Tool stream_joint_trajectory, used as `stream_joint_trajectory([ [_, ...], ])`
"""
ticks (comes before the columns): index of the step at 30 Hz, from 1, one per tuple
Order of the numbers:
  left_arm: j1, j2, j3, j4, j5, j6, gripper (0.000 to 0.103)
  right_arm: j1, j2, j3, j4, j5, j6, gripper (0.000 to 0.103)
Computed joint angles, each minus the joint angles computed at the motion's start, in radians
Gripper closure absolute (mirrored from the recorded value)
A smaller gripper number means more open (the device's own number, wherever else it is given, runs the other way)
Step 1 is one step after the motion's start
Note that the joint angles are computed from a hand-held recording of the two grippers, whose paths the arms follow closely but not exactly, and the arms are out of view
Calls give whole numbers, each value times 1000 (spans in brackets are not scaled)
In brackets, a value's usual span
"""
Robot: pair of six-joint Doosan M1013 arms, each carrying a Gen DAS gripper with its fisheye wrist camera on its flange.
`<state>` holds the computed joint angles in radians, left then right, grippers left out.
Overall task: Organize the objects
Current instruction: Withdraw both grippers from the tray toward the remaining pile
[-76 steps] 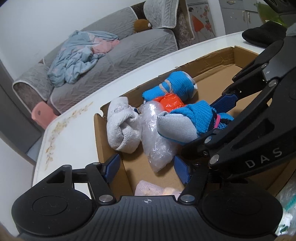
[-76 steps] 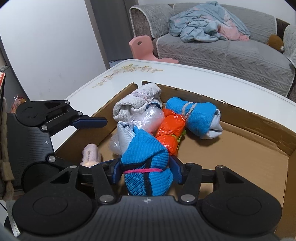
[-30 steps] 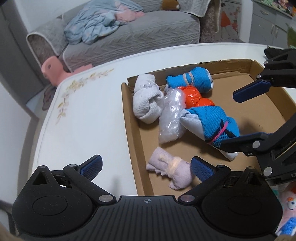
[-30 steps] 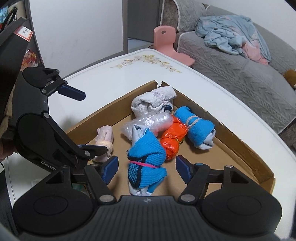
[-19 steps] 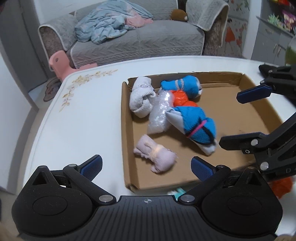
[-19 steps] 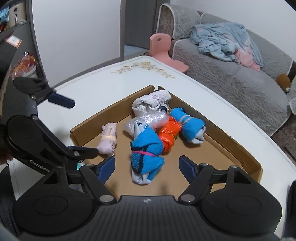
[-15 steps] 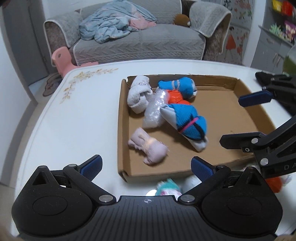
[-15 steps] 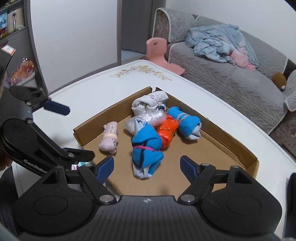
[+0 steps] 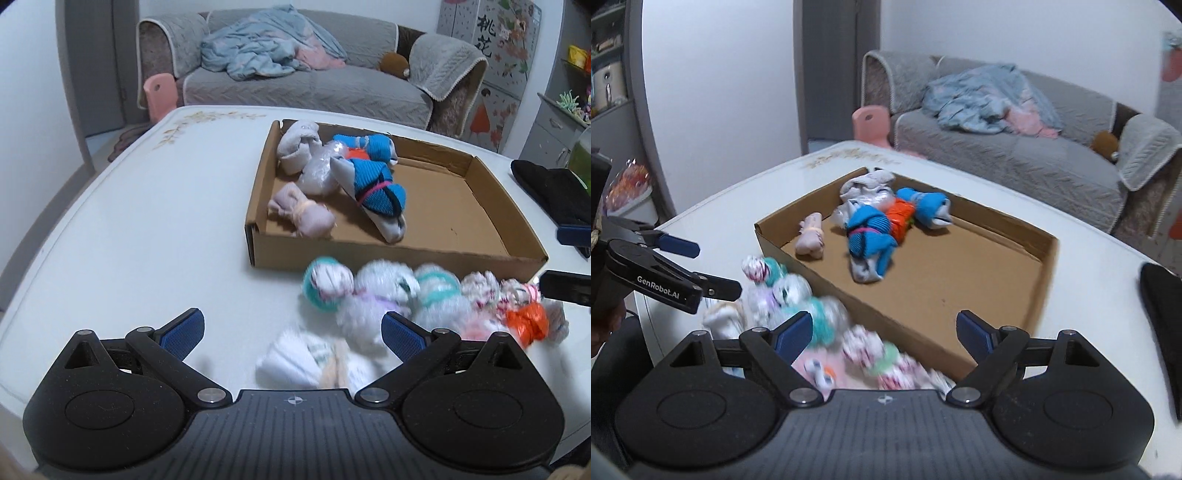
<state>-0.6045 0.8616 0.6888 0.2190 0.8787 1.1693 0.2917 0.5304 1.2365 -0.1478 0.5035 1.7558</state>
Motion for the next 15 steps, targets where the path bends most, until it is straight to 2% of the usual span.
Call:
stream_joint_trajectory([
  [3, -10, -31, 80, 30, -72, -39, 1, 6, -38, 92, -161, -82, 159, 19],
  [6, -17, -41, 118, 53, -110, -80, 1, 9, -62, 169, -357, -133, 362, 19],
  [12, -15, -22, 110, 53, -80, -91, 1, -1, -59, 214, -397, -131, 445, 25],
  [15, -15, -28, 126, 102, -77, -115, 1, -4, -55, 219, -394, -136, 459, 29],
])
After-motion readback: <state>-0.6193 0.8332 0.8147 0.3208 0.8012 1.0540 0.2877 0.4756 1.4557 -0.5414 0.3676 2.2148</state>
